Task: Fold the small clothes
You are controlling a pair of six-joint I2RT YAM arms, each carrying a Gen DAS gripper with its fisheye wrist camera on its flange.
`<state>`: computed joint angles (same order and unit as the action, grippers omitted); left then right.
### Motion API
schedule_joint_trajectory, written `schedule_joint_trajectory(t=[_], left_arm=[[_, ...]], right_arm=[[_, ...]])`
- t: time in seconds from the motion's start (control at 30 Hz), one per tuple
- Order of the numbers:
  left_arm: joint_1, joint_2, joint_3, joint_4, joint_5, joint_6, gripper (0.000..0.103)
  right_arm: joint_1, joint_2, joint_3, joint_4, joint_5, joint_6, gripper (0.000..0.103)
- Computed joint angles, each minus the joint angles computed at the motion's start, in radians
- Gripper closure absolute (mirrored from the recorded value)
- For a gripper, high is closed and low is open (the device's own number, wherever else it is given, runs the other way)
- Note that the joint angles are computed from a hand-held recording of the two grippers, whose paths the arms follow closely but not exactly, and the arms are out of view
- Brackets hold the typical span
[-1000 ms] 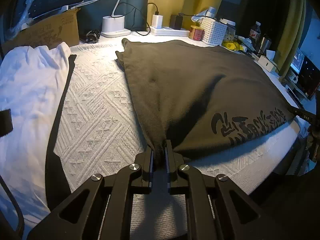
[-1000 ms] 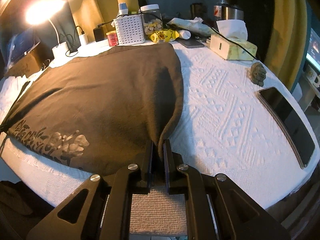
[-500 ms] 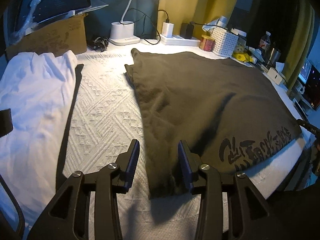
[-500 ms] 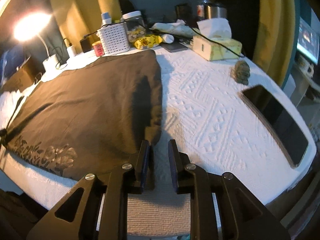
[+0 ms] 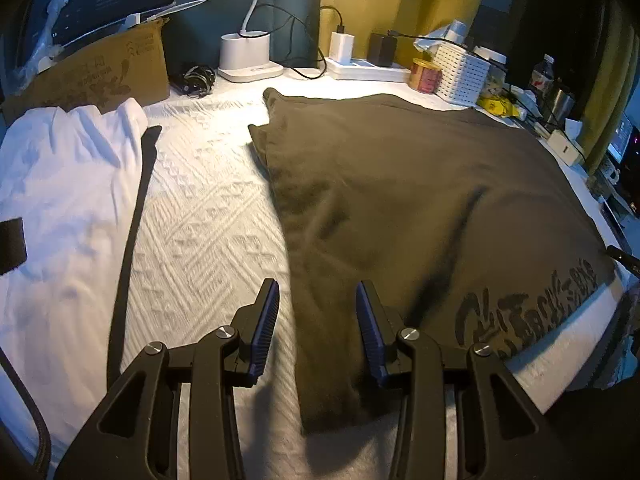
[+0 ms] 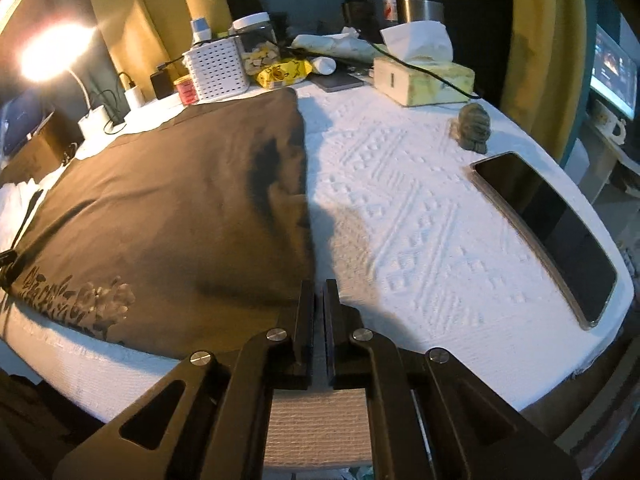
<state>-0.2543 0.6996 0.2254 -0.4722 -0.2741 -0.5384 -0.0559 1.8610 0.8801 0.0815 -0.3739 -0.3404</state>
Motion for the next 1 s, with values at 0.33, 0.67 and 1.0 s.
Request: schedule_joint_trajectory(t=[0.33, 0.67, 1.0], left_arm=[[0.184, 0.200, 0.079, 0.172, 0.072, 0.164, 0.064], [0.310, 0.415, 0.173, 0.321, 0.132, 0.254, 0.064], [0.395, 0.687, 0.335, 0.457, 0.196, 0.363, 0.064]], right_arm=[[0.043, 0.066, 0.136, -0.038, 0.025, 0.047, 0.081], [0.132, 0.203, 0.362, -0.128, 0.061, 0.075, 0.072], [0.199, 0.316, 0.568, -0.224, 0.092, 0.089, 0.072]])
